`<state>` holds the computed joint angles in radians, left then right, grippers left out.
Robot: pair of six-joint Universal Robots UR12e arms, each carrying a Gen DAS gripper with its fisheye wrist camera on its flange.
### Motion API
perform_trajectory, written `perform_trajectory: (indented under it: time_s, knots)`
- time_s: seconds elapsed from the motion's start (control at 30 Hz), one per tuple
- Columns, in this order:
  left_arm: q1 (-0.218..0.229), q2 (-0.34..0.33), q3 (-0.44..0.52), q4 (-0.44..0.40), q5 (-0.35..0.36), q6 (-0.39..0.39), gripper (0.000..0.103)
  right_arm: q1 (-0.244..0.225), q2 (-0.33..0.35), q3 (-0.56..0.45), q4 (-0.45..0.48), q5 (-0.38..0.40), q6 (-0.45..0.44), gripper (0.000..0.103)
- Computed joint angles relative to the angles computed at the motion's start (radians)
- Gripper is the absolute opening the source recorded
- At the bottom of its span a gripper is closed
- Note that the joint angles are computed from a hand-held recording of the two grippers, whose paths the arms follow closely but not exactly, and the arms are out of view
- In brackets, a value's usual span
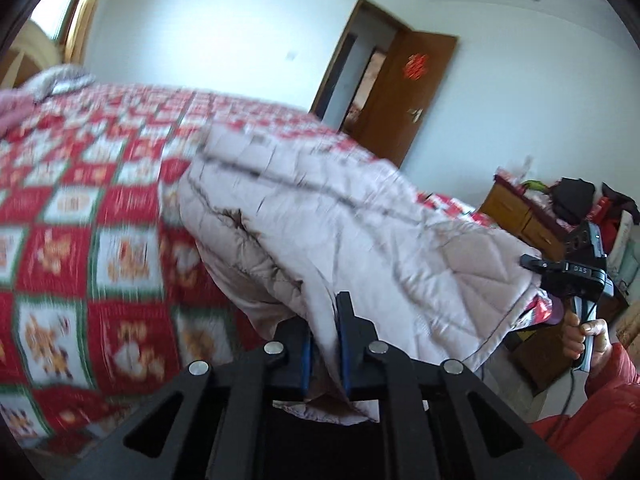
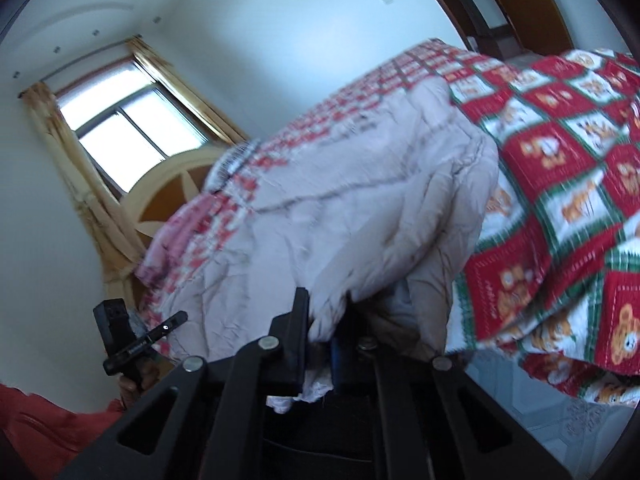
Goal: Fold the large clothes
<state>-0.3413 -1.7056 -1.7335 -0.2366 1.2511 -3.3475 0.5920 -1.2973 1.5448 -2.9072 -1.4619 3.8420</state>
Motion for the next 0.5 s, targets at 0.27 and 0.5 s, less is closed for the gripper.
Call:
perform_trajectory:
  time_s: [0.27,0.5]
  knots:
    - [0.020,0.030,-0.010,0.148,-0.115,-0.005,0.010,0.022,-0.024,0.009,-0.078,0.005,0.028,0.011]
    - [0.034,0.015,0.064,0.153,-0.114,-0.045,0.010,0.024,-0.029,-0.034,-0.110,-0.058,0.007,0.011]
